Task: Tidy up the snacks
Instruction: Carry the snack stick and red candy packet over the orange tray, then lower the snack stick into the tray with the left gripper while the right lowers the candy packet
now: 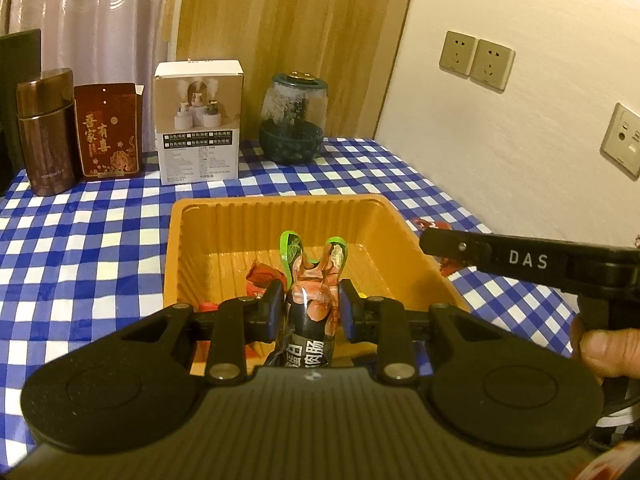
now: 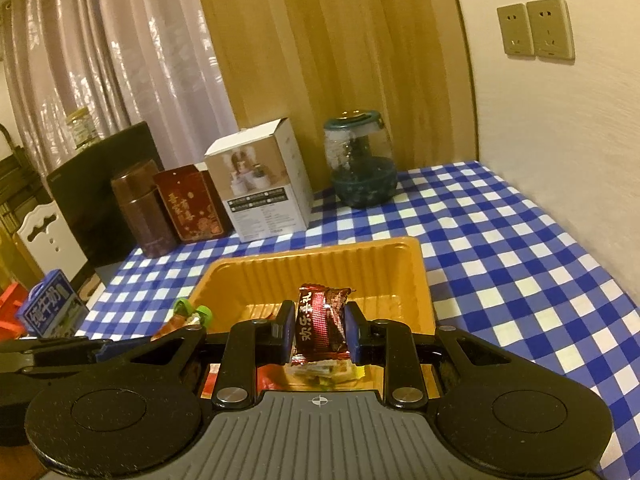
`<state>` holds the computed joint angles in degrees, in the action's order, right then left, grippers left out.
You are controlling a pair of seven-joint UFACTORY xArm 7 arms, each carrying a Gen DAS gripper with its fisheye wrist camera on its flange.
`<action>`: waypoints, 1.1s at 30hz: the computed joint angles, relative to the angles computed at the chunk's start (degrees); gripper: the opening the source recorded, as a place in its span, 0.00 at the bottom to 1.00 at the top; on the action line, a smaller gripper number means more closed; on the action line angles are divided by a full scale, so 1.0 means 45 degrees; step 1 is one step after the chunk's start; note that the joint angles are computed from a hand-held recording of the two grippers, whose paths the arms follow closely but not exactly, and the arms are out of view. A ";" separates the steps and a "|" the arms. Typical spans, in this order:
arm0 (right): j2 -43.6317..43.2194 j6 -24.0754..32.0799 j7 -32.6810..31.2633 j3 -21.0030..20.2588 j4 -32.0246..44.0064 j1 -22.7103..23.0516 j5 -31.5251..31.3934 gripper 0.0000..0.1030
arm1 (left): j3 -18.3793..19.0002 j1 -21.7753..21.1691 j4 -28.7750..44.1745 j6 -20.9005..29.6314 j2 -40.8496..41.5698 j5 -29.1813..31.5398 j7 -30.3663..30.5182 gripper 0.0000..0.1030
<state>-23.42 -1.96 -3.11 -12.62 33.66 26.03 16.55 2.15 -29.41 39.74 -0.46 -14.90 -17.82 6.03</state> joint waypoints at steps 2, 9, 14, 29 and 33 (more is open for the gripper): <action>0.0097 -0.0016 -0.0014 -0.0106 0.0085 0.0073 0.0030 0.26 | 0.0016 0.0027 0.0122 -0.0021 0.0124 0.0015 -0.0007 0.25; 0.0445 -0.0101 -0.0071 -0.0285 0.0340 0.0240 0.0150 0.26 | 0.0146 0.0008 0.0505 -0.0030 0.0555 -0.0174 0.0274 0.25; 0.0793 -0.0164 0.0046 -0.0163 0.0590 0.0104 0.0212 0.26 | 0.0156 0.0071 0.0738 -0.0034 0.0798 -0.0497 0.0541 0.25; 0.1724 -0.0433 -0.0092 -0.0372 0.1226 0.0261 0.0563 0.26 | -0.0019 0.0626 0.1995 0.0129 0.1877 -0.2439 0.2220 0.25; 0.2081 -0.0483 -0.0066 -0.0405 0.1465 0.0221 0.0650 0.26 | -0.0466 0.1228 0.2419 0.0249 0.2291 -0.2752 0.2479 0.25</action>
